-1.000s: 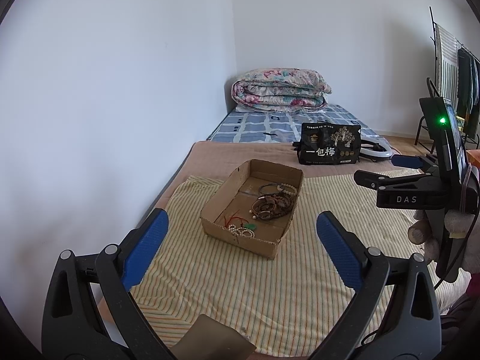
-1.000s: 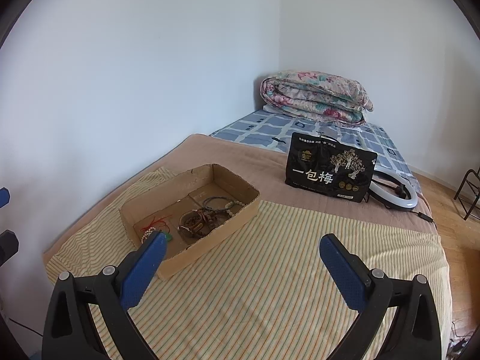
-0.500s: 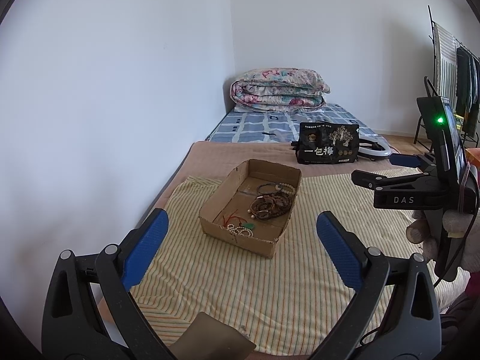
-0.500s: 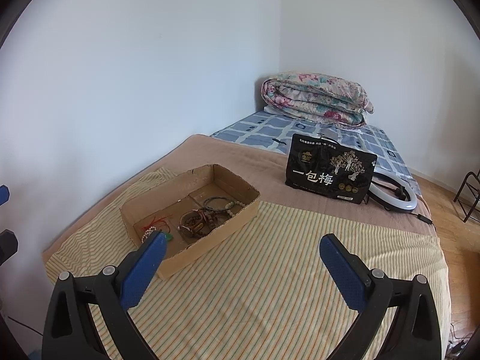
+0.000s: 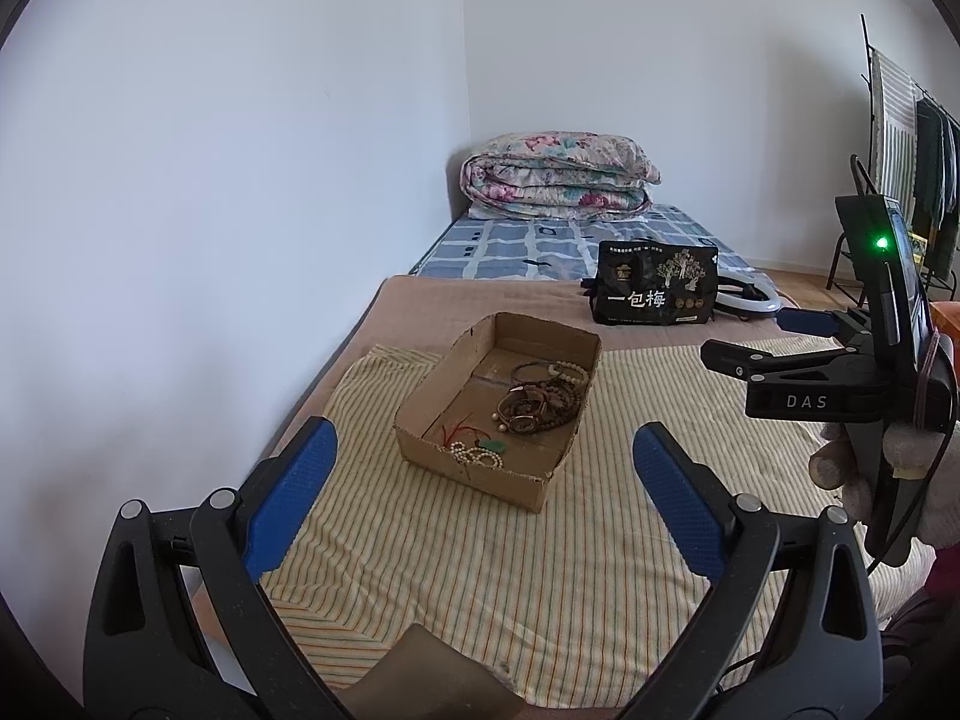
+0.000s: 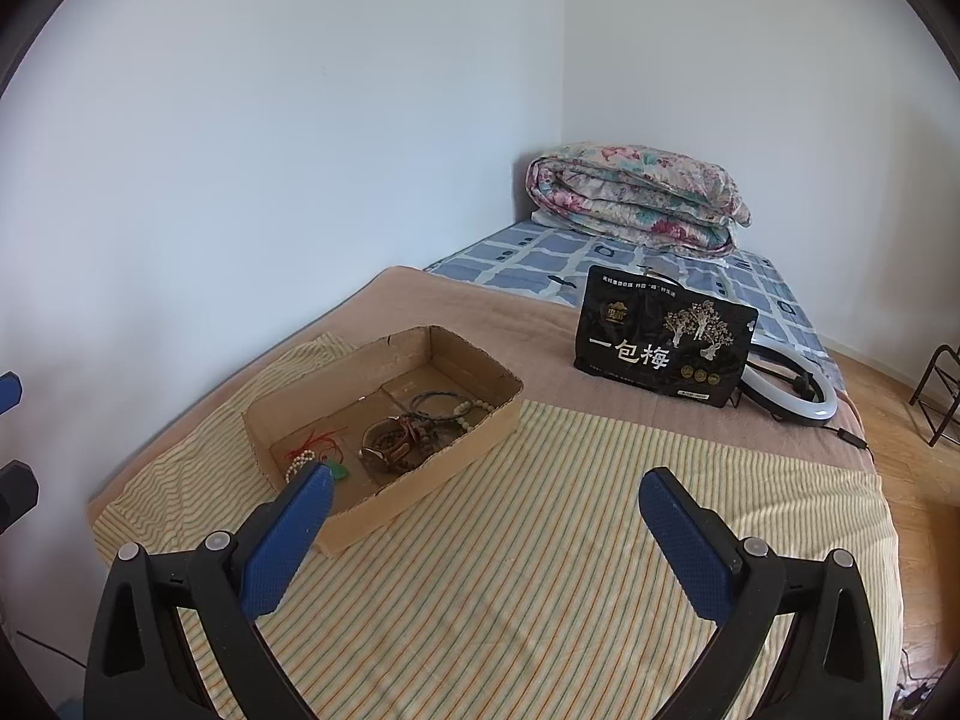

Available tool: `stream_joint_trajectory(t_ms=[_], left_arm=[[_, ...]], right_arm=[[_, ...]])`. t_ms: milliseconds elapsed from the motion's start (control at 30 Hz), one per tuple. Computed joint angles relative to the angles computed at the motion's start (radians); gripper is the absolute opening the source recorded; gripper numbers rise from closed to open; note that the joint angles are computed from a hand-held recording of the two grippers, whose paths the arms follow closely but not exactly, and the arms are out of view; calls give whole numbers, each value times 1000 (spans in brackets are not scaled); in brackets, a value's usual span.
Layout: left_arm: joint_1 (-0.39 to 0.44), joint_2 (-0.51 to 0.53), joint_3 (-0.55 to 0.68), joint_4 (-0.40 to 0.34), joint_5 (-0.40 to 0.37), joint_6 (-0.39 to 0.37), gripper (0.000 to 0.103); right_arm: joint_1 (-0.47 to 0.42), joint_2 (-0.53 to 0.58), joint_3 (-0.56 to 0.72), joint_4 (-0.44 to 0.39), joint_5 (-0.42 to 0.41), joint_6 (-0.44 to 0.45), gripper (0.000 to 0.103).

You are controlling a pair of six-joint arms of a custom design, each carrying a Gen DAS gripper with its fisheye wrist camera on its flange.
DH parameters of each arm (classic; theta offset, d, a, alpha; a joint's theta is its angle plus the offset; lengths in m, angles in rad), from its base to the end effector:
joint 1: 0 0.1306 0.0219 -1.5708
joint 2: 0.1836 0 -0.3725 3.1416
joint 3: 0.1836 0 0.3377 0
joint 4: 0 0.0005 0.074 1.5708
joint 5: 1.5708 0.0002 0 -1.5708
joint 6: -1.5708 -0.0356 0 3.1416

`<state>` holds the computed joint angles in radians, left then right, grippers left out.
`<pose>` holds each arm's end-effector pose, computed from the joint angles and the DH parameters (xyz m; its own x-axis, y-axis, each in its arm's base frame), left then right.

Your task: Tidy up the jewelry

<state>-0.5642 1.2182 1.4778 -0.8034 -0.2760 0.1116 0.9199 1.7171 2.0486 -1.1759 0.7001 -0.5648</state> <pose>0.3245 -0.1944 0.5283 -0.4698 0.1705 -0.8661 0.2668 0.9627 0.0448 0.3391 0.4066 0.5171 -0.5695 -0.0721 -0.8188 -0.0524 0.9973 -0.0514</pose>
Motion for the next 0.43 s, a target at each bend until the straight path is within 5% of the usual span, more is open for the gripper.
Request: stream_joint_trajectory(t_ms=[433], left_arm=[[-14, -25, -37, 37, -45, -13, 101]], right_arm=[[1, 1, -1, 2, 1, -1, 103]])
